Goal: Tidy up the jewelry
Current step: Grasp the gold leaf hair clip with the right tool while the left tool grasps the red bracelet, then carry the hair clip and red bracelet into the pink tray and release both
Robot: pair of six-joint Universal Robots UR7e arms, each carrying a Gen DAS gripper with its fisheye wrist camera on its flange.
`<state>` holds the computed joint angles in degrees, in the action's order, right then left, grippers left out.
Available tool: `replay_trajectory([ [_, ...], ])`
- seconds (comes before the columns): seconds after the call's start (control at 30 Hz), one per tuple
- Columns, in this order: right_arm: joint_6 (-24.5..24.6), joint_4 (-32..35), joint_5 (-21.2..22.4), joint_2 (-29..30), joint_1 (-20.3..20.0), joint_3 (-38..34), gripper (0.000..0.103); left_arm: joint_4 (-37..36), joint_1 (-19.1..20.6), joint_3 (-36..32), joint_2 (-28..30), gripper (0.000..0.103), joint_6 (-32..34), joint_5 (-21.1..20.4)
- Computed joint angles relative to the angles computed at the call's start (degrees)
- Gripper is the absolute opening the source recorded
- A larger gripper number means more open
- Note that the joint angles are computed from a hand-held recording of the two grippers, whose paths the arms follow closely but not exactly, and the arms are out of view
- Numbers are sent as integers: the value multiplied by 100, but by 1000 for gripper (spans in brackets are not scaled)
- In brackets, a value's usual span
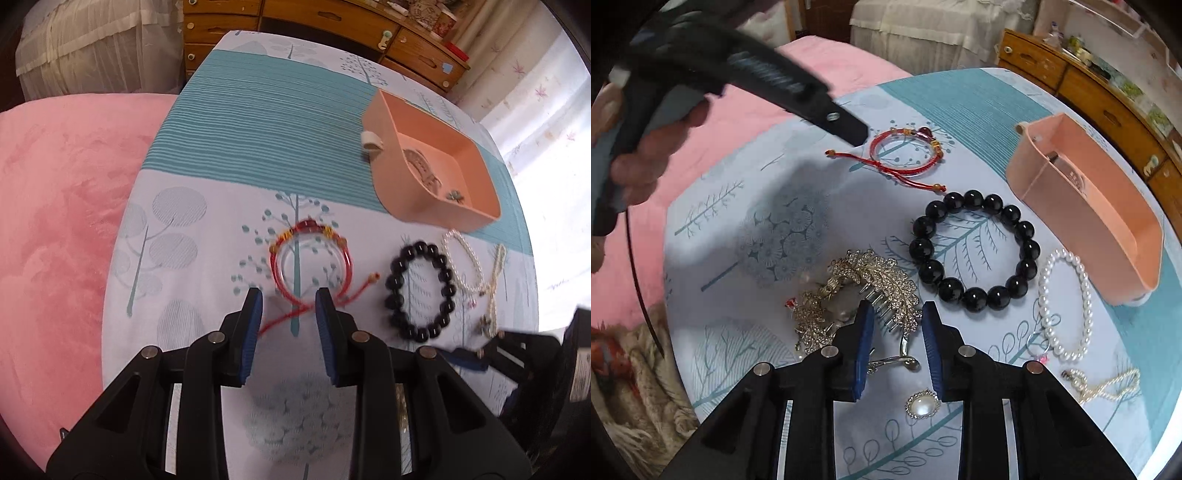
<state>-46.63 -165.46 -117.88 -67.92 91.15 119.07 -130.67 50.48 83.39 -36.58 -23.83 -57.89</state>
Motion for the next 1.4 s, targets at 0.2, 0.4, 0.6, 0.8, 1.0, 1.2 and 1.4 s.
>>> replay_trajectory([
  [0.2, 513, 424, 515, -388, -228, 38, 26, 558, 76, -670, 447, 26, -143, 374],
  [0.4, 838, 550, 865, -697, -349, 174, 26, 1129, 10, -1074, 730, 16, 17, 715],
  [0.6, 1073, 485, 1004, -830, -363, 251, 26, 1625, 16, -1480, 896, 7, -103, 746],
  [0.8, 1195, 395, 1166, -1079, -387, 311, 26, 1200, -132, -1217, 722, 6, -101, 836],
  [1.0, 1422, 125, 1232, -1268, -352, 340, 26, 576, -481, -821, 392, 6, 312, 802],
  [1.2, 1971, -144, 1093, -1396, -378, 74, 26, 185, -834, -1096, 442, 7, 769, 772],
  [1.4, 2788, -193, 930, -1260, -466, -665, 26, 307, -925, -2097, 1047, 7, 987, 692],
])
